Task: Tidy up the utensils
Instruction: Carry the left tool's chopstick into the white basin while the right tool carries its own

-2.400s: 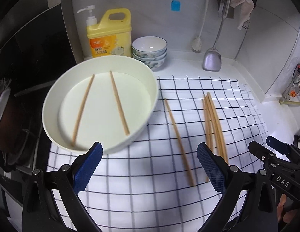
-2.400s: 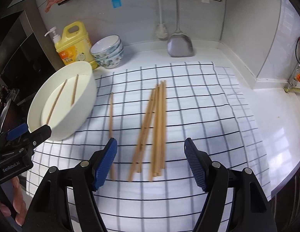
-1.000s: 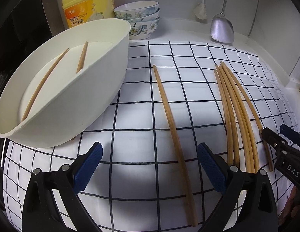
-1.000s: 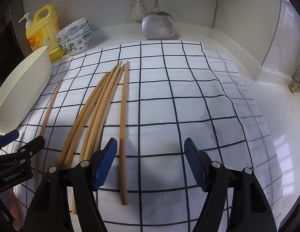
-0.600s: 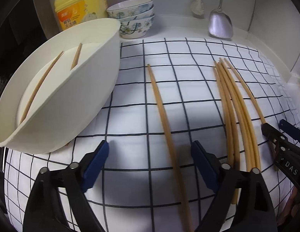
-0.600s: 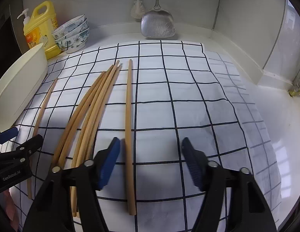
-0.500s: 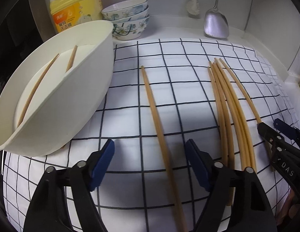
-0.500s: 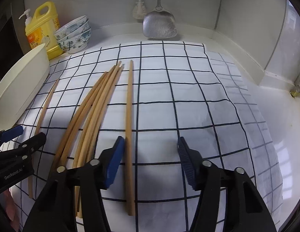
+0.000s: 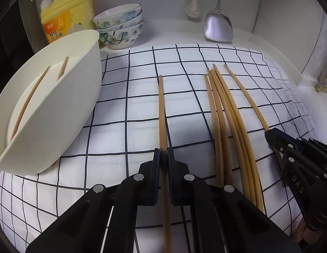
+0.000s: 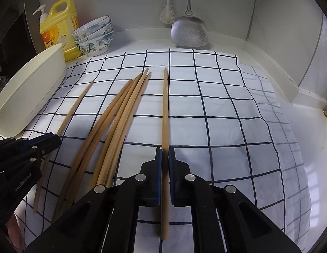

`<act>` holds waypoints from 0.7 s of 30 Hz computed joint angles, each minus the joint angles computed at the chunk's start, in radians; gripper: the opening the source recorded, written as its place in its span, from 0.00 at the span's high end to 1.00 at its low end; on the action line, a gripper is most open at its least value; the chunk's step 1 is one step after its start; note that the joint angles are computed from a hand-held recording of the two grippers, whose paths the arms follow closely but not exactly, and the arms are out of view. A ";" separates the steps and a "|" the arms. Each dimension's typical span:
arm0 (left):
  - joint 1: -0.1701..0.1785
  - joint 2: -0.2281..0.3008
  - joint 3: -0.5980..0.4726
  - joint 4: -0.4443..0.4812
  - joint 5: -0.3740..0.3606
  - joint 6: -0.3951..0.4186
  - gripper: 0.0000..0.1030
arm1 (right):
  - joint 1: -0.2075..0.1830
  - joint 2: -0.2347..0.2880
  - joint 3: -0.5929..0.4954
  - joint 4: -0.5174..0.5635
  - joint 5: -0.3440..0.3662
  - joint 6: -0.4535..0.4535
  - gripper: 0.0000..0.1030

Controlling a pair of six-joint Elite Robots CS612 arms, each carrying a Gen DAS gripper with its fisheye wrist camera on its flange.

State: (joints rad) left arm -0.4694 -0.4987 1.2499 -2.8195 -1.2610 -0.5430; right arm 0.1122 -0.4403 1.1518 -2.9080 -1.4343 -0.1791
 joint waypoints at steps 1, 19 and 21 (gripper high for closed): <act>0.002 -0.001 0.003 -0.005 -0.008 -0.006 0.93 | -0.002 -0.001 0.003 -0.003 0.008 0.007 0.94; -0.004 -0.123 0.118 -0.049 -0.008 -0.092 0.93 | -0.022 -0.106 0.101 0.027 0.135 0.048 0.94; -0.005 -0.147 0.136 -0.052 0.009 -0.106 0.93 | -0.020 -0.124 0.108 0.027 0.149 0.025 0.94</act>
